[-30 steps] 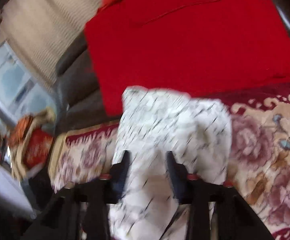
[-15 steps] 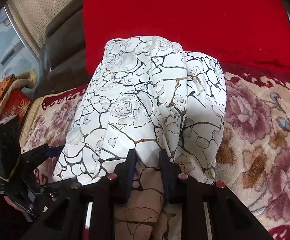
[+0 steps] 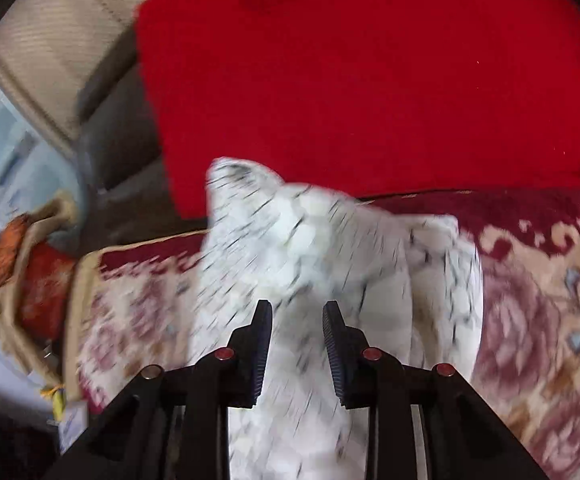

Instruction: Fold large clothes

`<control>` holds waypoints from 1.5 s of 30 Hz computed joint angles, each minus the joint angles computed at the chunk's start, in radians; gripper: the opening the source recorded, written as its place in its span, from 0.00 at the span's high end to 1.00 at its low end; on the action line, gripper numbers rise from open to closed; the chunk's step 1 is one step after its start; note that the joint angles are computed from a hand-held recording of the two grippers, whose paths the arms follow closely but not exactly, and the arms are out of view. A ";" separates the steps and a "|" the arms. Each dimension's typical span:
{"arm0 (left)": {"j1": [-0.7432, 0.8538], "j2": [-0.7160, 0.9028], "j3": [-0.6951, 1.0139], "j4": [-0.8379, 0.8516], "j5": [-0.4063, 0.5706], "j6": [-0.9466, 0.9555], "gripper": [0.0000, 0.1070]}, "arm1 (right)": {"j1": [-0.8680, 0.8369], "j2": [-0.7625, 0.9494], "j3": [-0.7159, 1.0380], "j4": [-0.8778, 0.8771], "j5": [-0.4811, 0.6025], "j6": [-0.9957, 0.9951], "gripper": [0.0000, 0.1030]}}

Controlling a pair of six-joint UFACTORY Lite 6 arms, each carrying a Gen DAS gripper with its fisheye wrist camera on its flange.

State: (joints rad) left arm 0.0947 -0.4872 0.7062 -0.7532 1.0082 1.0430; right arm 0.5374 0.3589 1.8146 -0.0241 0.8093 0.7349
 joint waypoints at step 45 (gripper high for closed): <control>0.118 -0.227 0.008 -0.043 -0.132 -0.020 0.04 | 0.422 -0.781 -1.053 -0.709 -0.304 0.982 0.67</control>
